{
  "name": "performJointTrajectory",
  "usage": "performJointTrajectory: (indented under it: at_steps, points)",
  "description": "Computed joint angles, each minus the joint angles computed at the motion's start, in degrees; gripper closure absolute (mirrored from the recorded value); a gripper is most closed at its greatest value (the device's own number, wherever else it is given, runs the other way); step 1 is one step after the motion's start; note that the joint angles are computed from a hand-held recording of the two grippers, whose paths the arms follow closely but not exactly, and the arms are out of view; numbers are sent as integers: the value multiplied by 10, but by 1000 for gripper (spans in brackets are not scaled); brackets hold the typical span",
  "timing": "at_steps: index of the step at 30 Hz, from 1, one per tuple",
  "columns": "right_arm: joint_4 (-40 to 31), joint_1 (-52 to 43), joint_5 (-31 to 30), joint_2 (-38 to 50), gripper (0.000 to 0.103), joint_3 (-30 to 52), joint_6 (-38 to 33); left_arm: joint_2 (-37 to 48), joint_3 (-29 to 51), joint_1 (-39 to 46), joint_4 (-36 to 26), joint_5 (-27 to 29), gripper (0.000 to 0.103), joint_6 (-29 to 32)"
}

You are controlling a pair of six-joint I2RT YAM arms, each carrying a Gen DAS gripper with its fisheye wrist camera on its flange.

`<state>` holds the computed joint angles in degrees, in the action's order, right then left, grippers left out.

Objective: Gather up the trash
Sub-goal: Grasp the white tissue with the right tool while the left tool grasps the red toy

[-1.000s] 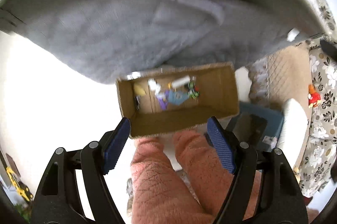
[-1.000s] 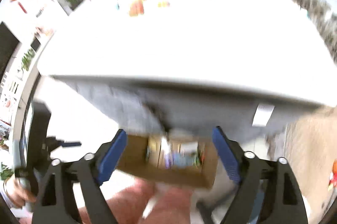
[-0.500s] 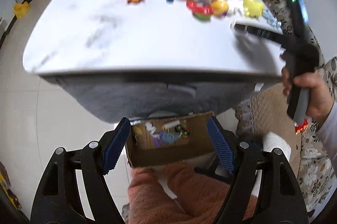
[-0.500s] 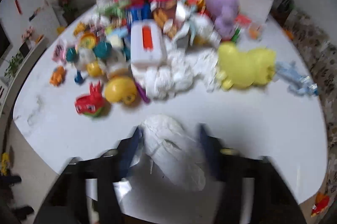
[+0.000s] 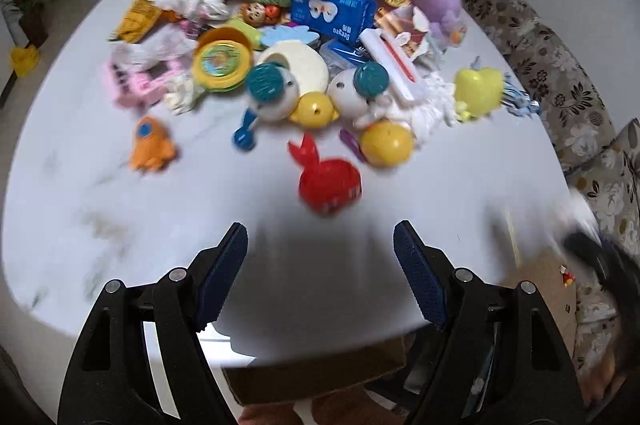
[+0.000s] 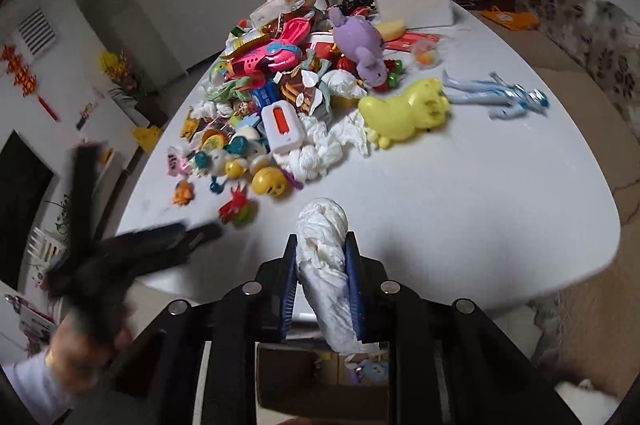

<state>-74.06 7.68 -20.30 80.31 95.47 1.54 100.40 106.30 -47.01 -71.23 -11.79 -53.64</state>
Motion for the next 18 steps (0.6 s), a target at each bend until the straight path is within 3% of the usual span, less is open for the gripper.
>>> performJointTrajectory:
  at_steps: [6,8,9,13,18]
  points:
    - [-34,-27,-23,-37,80,-20,8,72,52,29,-8,-5,29,31]
    - [-38,-30,-27,-45,80,-22,10,77,59,29,-5,-5,43,43]
    - [-39,-30,-27,-46,80,-23,9,76,61,27,-6,-9,63,47]
    - [-38,-20,-30,-43,80,-13,15,49,32,23,11,10,63,54]
    - [-36,12,-34,-31,80,9,19,-46,-33,0,24,12,63,27]
